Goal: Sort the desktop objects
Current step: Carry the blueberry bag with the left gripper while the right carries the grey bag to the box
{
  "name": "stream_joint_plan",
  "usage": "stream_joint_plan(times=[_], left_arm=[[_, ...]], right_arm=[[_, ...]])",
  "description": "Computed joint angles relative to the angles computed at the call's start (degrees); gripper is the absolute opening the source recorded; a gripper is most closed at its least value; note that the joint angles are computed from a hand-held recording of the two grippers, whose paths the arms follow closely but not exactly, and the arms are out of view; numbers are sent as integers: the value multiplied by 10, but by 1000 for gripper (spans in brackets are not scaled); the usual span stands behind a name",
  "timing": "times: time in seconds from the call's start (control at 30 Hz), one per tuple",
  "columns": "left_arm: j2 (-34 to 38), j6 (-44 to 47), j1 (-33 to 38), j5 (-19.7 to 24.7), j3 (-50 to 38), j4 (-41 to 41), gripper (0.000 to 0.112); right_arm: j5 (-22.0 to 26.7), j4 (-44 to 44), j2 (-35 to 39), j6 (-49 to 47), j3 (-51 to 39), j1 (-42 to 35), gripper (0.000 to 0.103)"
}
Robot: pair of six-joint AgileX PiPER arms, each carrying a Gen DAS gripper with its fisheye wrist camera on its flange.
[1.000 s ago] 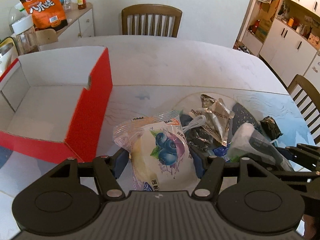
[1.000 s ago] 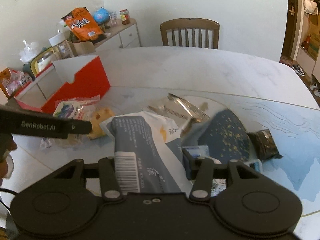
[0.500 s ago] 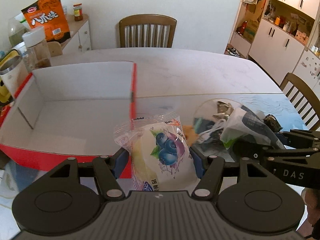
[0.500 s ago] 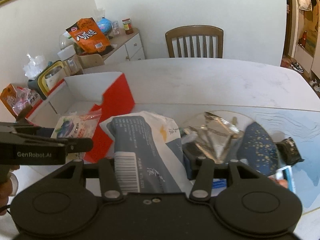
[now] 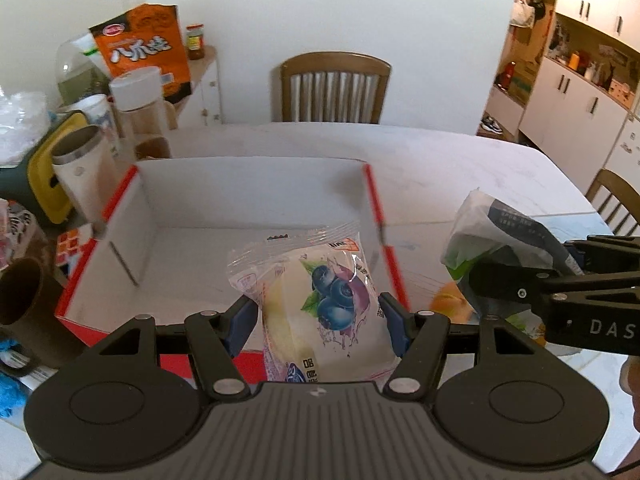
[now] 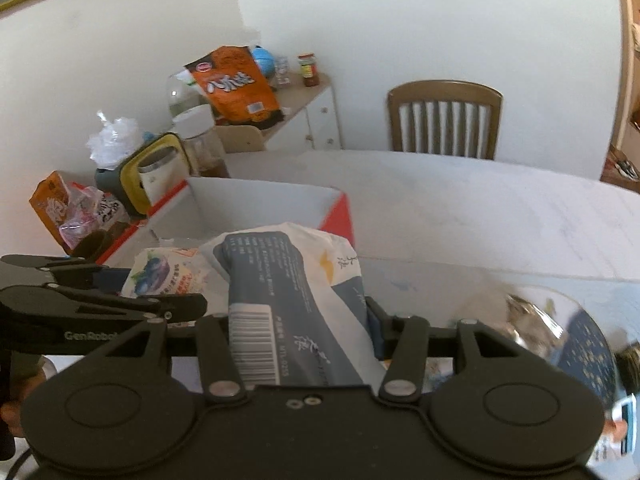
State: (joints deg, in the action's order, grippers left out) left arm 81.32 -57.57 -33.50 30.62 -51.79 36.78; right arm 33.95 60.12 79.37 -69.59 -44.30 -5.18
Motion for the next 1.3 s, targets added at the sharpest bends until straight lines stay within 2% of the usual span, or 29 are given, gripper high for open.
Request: stream_joint_plan(times=[0.2,0.67,0.87,0.97,1.2,1.3], left_arm=[[0,69,52,-18,0,-34,65],[78,234,167,-40,-47,-125,65],[120,324,202,-49,-74,-172,65],[145,369,218,-41,-95,-200,65],[201,456,234,-18,-142,-246,65],[223,484,235,-3,-159,-257,65]], right_arm=[[-34,-24,26,50,-35,71,51],[-82,-137,159,180,-161,170,51],[-89,-179,206,208,-204,193,51],[-83,-209,232,230,-232,202,51],[-63,-328,299,345,-305,233,51],[-55,-357,316,359,-319,243,50]])
